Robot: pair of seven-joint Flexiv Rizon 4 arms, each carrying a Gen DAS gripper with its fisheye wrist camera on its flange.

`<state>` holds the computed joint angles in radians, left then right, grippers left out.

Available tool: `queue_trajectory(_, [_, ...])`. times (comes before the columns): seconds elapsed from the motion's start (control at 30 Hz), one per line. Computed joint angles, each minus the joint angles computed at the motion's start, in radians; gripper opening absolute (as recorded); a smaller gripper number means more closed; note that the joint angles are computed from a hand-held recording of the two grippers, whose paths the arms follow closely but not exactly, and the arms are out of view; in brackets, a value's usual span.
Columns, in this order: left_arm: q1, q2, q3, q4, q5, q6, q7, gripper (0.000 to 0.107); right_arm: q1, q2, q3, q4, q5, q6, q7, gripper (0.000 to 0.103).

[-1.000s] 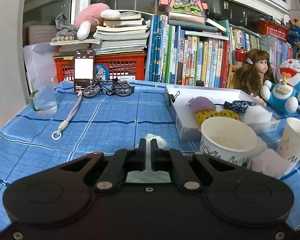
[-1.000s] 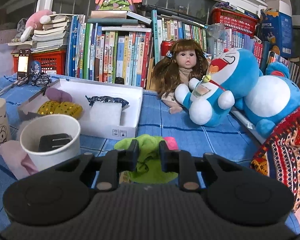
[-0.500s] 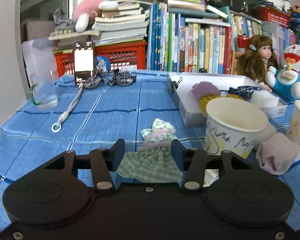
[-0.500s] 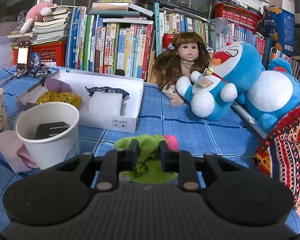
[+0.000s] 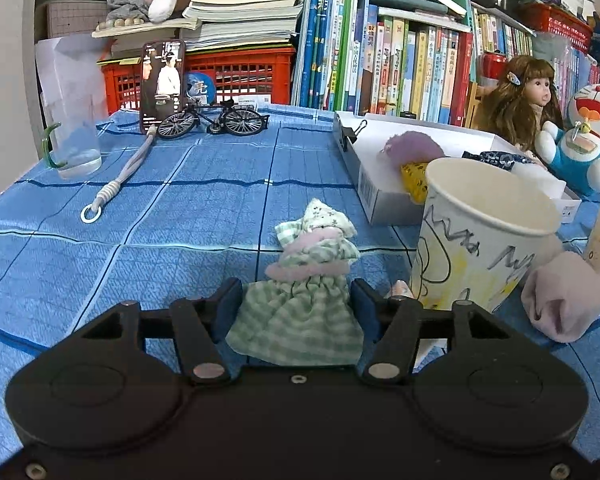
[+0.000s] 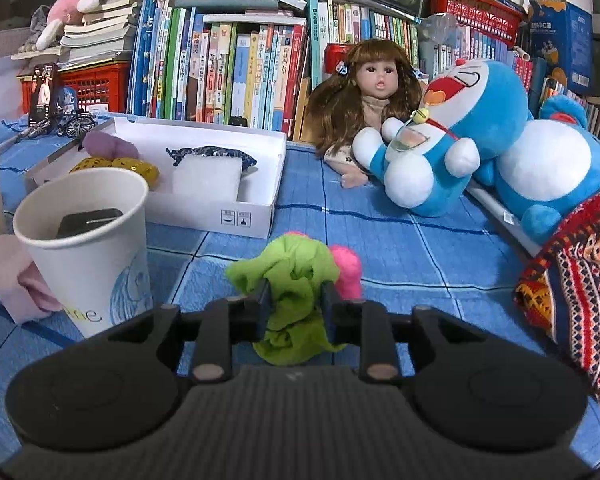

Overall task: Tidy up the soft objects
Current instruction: 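Lift the gingham doll with the left tool while the right tool lifts the scrunchie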

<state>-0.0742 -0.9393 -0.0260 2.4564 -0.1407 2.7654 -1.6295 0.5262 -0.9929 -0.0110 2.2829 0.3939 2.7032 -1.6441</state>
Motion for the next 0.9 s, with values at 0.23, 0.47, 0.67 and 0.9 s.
queue_trajectory(0.23, [0.033,0.011,-0.006,0.005,0.041,-0.007,-0.03,0.042,-0.01,0.0,-0.004,-0.017,-0.014,-0.023,0.001,0.065])
queue_trajectory(0.47, [0.021,0.034,-0.003,0.012,0.023,-0.016,-0.033,0.039,-0.027,0.007,0.0,-0.023,-0.049,-0.044,0.015,0.043])
queue_trajectory(0.67, [0.024,0.074,-0.001,0.014,0.023,-0.044,-0.025,0.038,-0.037,0.02,0.007,-0.009,-0.07,-0.008,0.015,0.031])
queue_trajectory(0.9, [0.016,0.147,0.003,-0.001,0.022,-0.101,0.009,0.038,-0.055,0.068,0.009,0.003,-0.09,0.006,0.015,0.03])
